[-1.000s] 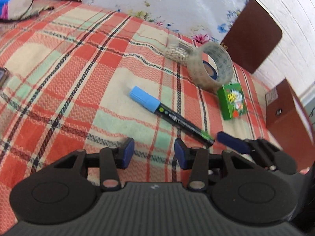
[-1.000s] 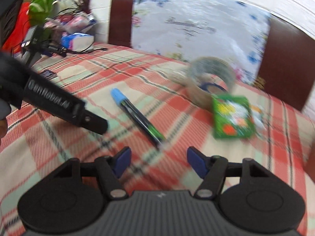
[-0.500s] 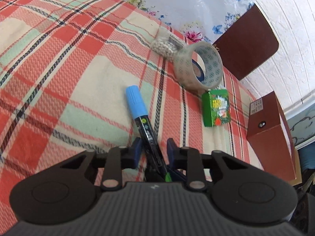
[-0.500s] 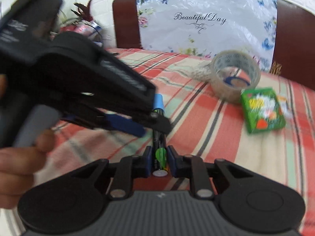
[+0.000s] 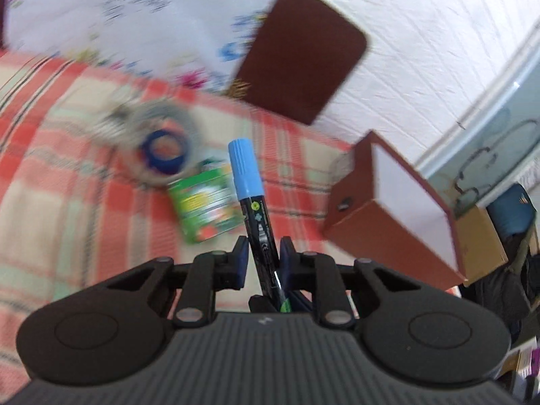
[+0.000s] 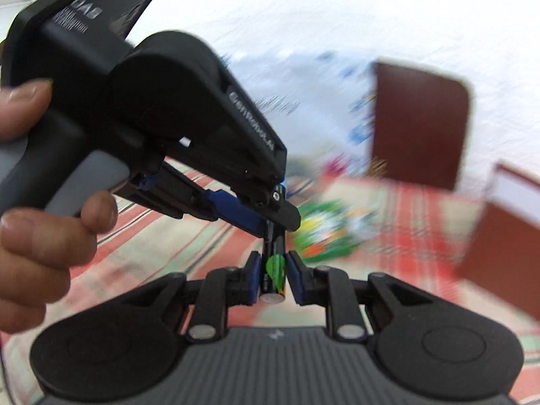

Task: Organize objects
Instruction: 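Carry the marker into the box and open the left gripper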

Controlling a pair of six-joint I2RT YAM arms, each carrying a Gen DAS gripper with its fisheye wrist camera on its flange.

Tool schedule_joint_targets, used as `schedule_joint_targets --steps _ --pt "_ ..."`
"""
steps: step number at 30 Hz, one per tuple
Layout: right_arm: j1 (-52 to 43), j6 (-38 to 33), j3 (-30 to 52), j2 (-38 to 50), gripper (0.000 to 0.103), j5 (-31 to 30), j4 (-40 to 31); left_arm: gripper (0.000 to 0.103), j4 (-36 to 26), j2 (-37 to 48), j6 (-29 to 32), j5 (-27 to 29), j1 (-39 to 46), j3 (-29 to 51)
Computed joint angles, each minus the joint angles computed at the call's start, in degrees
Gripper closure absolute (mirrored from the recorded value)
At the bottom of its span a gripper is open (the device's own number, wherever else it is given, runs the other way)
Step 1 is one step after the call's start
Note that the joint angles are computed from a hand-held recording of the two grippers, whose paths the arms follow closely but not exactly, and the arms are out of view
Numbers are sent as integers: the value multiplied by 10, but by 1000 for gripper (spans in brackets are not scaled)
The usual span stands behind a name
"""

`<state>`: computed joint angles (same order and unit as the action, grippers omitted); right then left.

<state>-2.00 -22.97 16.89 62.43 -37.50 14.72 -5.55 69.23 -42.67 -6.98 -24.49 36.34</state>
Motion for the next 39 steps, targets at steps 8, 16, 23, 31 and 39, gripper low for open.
schedule_joint_targets --steps 8,16,23,31,39 --pt "-199 22 109 167 85 -59 157 83 3 259 56 -13 -104 295" --pt "-281 29 301 368 85 -39 177 83 -32 494 89 24 -144 571" --pt "-282 -4 400 464 85 2 122 83 -88 604 83 43 -149 701" --pt "-297 12 391 471 75 2 135 77 -149 644 94 30 -154 759" --pt "-337 53 298 397 75 -51 164 77 -68 511 129 -45 -175 568"
